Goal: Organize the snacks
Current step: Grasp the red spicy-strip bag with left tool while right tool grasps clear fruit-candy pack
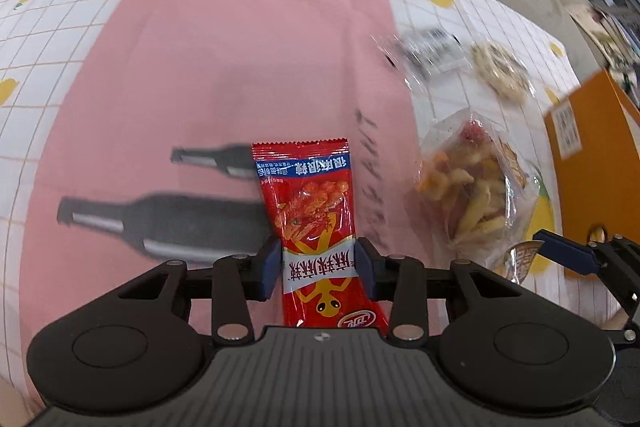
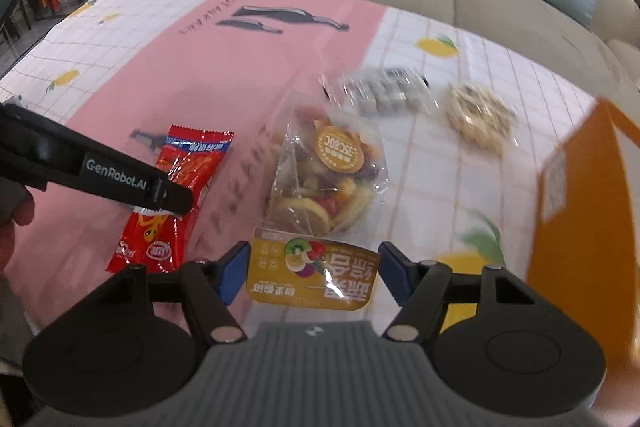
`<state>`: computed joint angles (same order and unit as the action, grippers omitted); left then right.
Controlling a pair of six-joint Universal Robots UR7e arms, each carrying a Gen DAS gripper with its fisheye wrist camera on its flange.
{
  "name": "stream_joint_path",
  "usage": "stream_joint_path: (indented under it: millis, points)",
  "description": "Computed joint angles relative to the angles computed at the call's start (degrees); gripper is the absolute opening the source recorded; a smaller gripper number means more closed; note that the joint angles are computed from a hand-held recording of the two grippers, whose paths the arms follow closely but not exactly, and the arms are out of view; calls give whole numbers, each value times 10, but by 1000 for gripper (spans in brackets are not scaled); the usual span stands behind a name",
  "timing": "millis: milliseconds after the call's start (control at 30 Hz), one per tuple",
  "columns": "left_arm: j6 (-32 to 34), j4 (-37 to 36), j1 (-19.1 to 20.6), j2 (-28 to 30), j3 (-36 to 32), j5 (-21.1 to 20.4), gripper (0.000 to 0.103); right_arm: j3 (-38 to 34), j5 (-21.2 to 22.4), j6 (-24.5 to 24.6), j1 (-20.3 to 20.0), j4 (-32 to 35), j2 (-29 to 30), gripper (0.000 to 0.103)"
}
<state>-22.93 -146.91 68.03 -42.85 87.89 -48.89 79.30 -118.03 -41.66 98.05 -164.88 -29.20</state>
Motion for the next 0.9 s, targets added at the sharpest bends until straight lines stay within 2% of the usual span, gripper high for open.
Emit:
stream_joint_path:
  millis: [233,333,400,500,633,767,900]
  points:
    - [6,3,-15,-6,28,5,45,76,-21,30,-6,-23,-43,69]
    - [-4,1,-16,-6,29,9,47,92,-22,24,-7,-43,-49,71]
    - [-18,2,-15,-6,29,9,51,99,-11,19,-8,-59,-53,72]
    - [-31,-9,-15,-11,38,12,60,112,28,19,-13,-99,-60,87]
    - [-26,-31,-15,-9,43,14,62,114,55,36,-25,-164,-52,87]
    - [-14,-40,-13,-8,49,14,62,97,67,87,-35,-162,-47,86]
    - [21,-85,-16,-4,64,18,65,89,83,102,-39,-153,-41,86]
